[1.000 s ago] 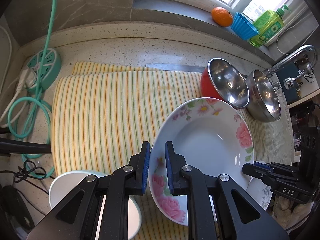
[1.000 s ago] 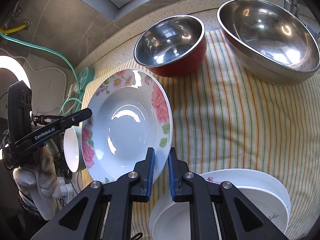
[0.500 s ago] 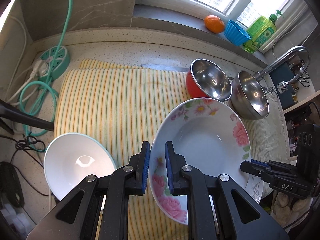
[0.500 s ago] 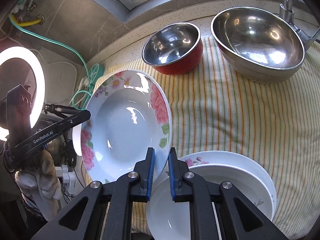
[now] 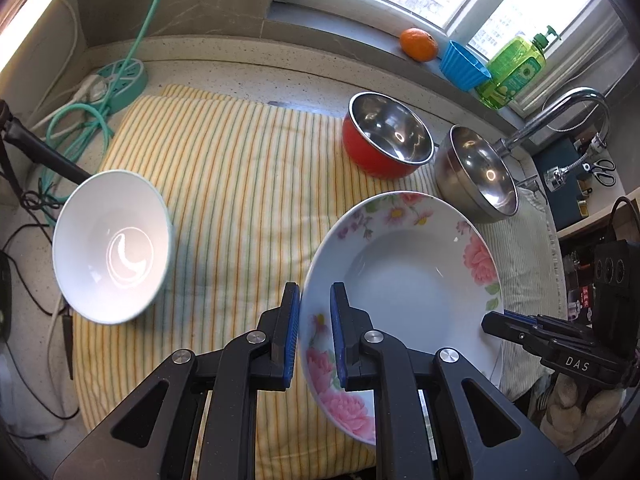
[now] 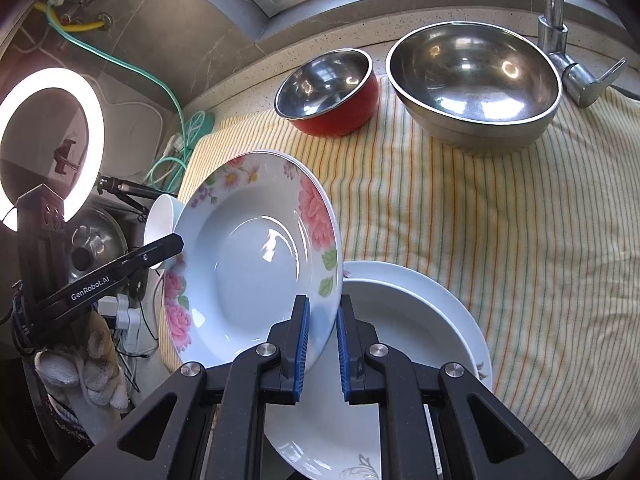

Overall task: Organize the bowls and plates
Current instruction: 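Set the pink-flower plate onto the stack held by the right gripper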

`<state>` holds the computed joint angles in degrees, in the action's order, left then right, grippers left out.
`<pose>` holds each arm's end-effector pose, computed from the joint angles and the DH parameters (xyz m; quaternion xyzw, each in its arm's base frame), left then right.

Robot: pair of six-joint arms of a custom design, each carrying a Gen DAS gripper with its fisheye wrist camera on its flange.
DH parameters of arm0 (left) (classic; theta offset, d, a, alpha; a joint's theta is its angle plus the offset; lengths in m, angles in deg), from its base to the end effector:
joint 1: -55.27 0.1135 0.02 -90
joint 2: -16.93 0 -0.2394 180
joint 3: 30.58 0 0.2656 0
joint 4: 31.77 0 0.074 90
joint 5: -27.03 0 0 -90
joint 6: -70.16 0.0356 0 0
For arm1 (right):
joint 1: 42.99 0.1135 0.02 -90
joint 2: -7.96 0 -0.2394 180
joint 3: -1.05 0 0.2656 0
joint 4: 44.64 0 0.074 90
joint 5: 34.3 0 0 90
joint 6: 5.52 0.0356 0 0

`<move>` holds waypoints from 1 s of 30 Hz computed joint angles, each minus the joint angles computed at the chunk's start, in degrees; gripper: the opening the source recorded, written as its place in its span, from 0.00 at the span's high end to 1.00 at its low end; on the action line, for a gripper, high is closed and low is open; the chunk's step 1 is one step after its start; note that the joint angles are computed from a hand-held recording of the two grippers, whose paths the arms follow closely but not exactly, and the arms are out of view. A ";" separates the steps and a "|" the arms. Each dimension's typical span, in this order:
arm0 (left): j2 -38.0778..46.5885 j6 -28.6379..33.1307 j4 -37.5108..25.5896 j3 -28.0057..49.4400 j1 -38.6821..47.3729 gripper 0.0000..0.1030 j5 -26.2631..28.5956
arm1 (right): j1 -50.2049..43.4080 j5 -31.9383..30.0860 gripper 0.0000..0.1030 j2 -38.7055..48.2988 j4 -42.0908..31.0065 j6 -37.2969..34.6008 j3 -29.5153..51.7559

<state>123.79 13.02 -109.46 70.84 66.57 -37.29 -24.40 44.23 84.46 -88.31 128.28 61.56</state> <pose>0.3624 0.0567 0.2121 0.1951 0.9536 -0.1836 0.1375 0.2579 0.0942 0.1791 0.1841 0.9429 0.2174 0.1728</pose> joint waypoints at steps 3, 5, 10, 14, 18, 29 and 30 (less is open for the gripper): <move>-3.61 -1.08 1.39 -4.93 0.04 0.87 0.17 | -0.50 -0.41 0.88 -3.11 -0.97 -1.22 -2.40; -6.27 -1.73 2.07 -8.38 0.17 0.87 0.33 | -0.79 -0.68 0.88 -5.25 -1.70 -1.97 -3.87; -12.69 -3.12 3.45 -16.36 0.44 0.87 0.61 | -1.87 -1.25 0.88 -9.97 -4.06 -4.22 -6.55; -17.58 -4.24 4.43 -21.90 0.37 0.87 0.50 | -2.51 -1.64 0.88 -12.78 -5.41 -5.45 -8.57; -21.69 -5.23 5.12 -26.20 0.05 0.87 0.45 | -3.61 -2.27 0.88 -15.55 -6.54 -6.64 -10.98; -28.33 -7.42 6.71 -32.99 -2.55 0.87 -0.59 | -6.58 -2.94 0.88 -20.05 -8.56 -9.34 -15.02; -28.69 -7.64 6.84 -33.37 -2.79 0.87 -0.77 | -6.59 -2.92 0.88 -20.13 -8.55 -9.36 -15.20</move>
